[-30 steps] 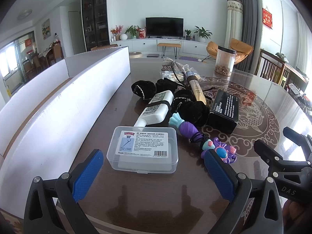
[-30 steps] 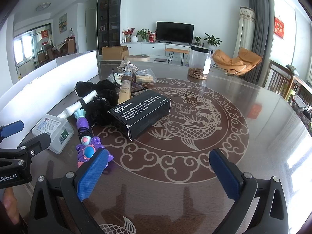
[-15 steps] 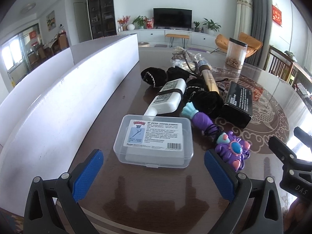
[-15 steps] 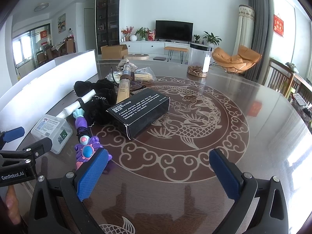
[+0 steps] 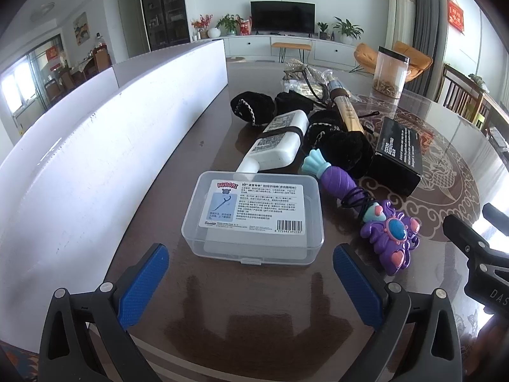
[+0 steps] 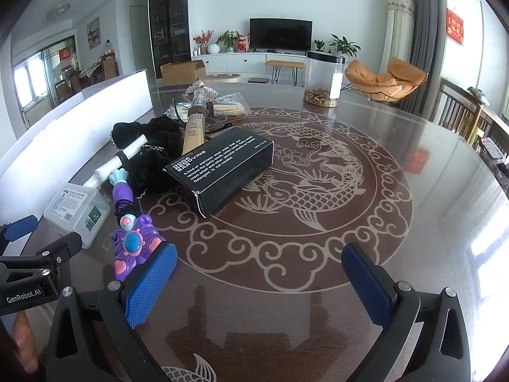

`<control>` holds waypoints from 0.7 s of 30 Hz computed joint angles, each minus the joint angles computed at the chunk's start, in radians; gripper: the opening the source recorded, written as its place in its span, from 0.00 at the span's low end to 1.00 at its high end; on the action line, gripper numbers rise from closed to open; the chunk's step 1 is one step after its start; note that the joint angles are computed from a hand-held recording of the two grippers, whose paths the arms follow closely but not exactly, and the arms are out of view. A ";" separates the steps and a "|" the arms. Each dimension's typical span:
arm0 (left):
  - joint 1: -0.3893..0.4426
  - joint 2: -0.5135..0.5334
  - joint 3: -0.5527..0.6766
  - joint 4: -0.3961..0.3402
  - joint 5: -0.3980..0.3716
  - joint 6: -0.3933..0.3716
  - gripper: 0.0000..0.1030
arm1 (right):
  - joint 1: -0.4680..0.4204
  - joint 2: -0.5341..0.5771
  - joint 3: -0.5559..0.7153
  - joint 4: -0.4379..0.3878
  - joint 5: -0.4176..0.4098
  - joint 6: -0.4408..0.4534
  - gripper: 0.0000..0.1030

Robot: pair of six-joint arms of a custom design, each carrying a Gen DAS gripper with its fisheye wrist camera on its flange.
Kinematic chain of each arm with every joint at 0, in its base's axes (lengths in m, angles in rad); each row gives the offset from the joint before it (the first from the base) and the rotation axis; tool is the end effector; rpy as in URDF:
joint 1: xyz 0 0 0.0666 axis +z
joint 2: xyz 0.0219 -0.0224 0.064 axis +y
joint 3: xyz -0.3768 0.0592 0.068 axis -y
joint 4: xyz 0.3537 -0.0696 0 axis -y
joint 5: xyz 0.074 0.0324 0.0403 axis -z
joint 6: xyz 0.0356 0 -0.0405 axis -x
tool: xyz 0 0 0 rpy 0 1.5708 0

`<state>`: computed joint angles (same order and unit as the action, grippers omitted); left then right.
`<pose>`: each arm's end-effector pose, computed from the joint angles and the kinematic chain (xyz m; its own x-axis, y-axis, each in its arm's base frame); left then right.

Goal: Organize objects
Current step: 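Move the right gripper toward the purple toy wand on the table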

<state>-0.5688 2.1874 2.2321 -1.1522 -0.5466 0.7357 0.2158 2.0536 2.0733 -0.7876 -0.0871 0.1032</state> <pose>0.5954 -0.3591 0.3210 -0.7362 -0.2098 -0.6434 -0.3098 0.9497 0.0448 0.6727 0.1502 0.3635 -0.6466 -0.2468 -0.7218 -0.3429 0.9393 -0.0140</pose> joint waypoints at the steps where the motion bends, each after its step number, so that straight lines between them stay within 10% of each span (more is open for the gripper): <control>1: 0.000 0.001 0.001 -0.004 0.002 0.001 1.00 | 0.000 0.001 0.002 -0.003 0.000 -0.001 1.00; 21: 0.025 -0.025 -0.052 -0.011 0.090 0.080 1.00 | -0.013 0.030 0.057 -0.051 -0.014 -0.043 1.00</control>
<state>-0.5440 2.1622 2.1798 -1.1637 -0.4569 0.8155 0.2030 2.0833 2.1301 -0.8385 -0.1013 0.0601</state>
